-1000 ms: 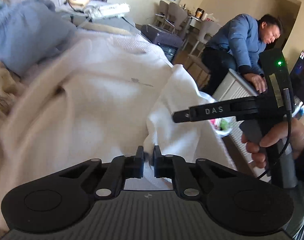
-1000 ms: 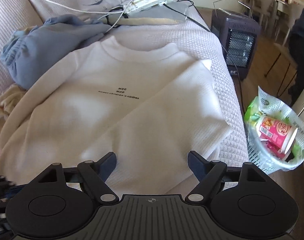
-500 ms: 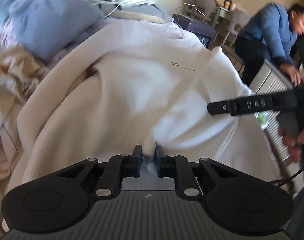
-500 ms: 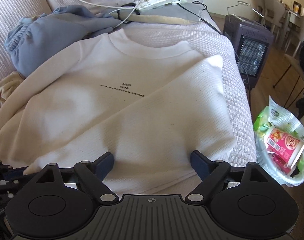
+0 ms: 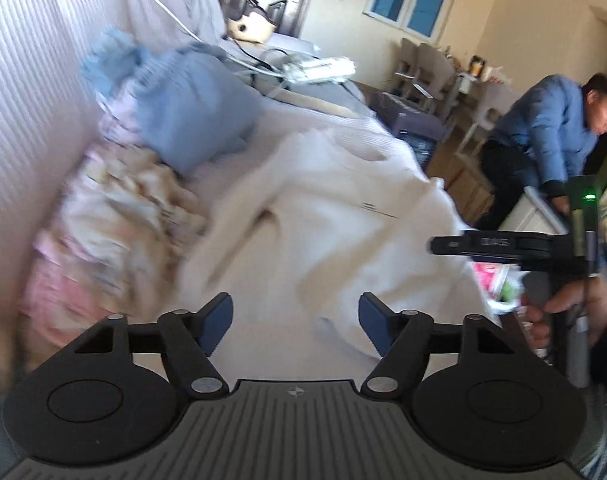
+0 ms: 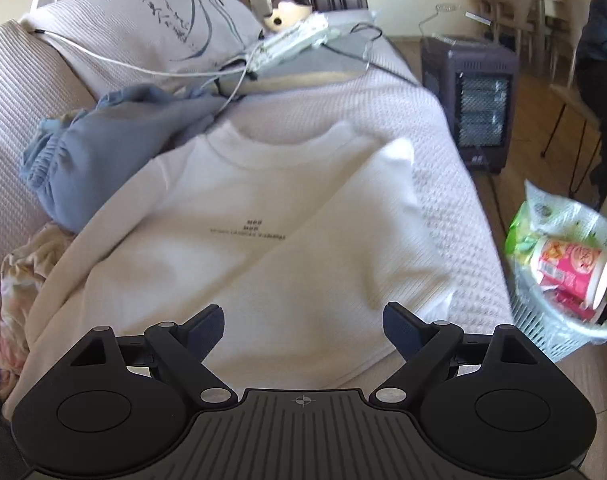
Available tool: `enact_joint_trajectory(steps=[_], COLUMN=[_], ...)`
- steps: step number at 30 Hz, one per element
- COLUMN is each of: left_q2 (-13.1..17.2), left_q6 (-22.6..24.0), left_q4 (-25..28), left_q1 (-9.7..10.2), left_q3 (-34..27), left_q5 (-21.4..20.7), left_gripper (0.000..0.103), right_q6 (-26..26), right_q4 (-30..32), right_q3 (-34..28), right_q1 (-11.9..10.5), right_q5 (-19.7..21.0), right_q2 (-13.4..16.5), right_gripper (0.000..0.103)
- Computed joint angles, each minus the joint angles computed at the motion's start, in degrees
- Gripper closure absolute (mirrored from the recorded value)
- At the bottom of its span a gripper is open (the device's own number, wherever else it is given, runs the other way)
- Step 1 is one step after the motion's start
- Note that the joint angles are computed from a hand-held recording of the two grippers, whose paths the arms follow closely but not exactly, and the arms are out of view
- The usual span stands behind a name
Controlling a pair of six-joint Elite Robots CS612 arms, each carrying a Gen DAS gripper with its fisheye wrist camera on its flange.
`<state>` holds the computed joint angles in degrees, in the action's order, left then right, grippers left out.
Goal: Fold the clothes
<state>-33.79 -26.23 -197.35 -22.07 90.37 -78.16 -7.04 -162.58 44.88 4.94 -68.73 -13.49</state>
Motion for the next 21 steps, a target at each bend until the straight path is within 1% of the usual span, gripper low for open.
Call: enact_joint_trajectory(steps=[1,3,4,6,10,14,16,18,21], left_q2=[-0.3,-0.7,-0.8,-0.9,-1.4,-1.5,-1.3,-1.1,-0.9], left_q6=[-0.6,-3.2,-5.1,-7.1,-6.9,-7.6,-7.9,-8.9,-10.6], left_q4=[0.2,-0.1,-0.3,-1.1,0.3,-0.9,-2.1,-2.0,-1.3], left_q1=[-0.09,0.08,0.26,0.46,-0.16,-0.45,-0.67,-0.87,-1.01], left_q3=[0.2,0.7,0.7,0.9,1.3,1.4,1.3,1.2,0.9], left_q5=[1.2,1.7,1.2,0.4,1.9,2.2,3.6,5.4,7.7], left_gripper=[0.031,0.029,0.028,0.027,0.024,0.020,0.018,0.017,0.017], right_q6=[-0.2,-0.5,-0.7,-1.2,-3.4,-4.5,-5.1,-6.6,-8.3], right_q4=[0.4,1.1,1.5,2.2,3.5,4.1,4.4,4.7,4.1], right_q3=[0.1,0.2,0.2,0.4,0.9,1.0,0.9,1.3,2.5], right_q1=[0.0,0.0,0.0,0.0,0.1,0.4,0.6,0.9,1.2], right_q5=[0.1,0.3,0.4,0.5,0.2,-0.5,-1.4,-2.4,-2.1], right_q2=[-0.1,-0.2,-0.3,-0.4,-0.7,-0.7,-0.7,-0.8,-1.5], right_gripper=[0.014,0.014,0.014,0.014,0.014,0.014,0.014,0.014,0.014])
